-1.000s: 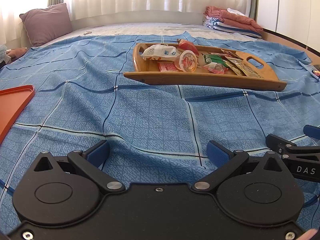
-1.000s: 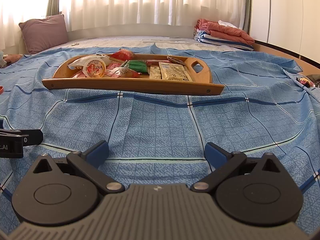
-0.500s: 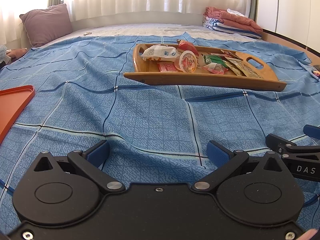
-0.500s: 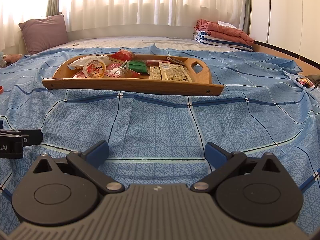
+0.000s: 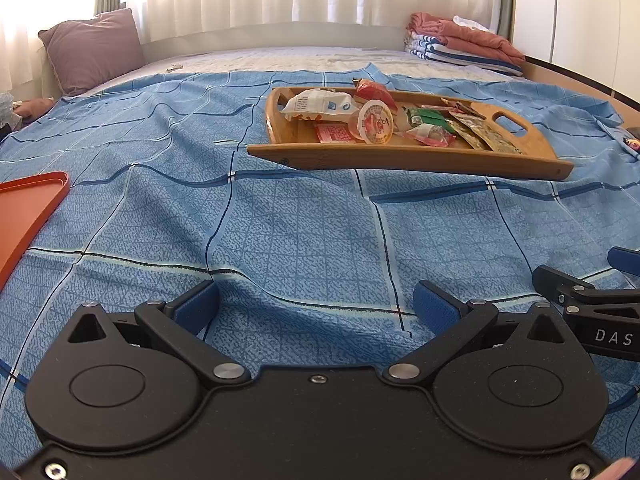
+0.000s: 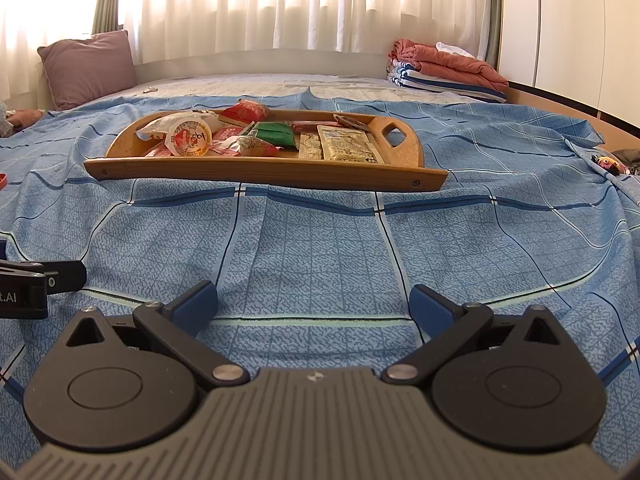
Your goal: Organize snacks
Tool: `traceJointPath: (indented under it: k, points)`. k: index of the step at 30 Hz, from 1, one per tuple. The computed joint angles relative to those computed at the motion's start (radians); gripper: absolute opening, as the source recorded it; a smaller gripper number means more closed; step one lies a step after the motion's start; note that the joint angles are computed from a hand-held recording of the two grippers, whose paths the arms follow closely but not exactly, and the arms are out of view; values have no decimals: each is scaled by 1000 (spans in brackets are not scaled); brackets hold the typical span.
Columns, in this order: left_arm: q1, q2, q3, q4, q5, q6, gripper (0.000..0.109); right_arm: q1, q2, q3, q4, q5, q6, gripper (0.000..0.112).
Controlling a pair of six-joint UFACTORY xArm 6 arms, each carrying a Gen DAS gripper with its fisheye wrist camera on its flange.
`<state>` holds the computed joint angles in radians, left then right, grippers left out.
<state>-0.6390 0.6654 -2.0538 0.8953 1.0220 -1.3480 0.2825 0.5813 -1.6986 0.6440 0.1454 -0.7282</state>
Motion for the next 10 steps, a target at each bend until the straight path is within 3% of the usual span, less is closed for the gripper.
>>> traceJointPath:
  k: [10]
  points:
    - [-3, 5, -5, 2, 4, 2, 103, 0, 0, 0, 3, -1, -3, 103]
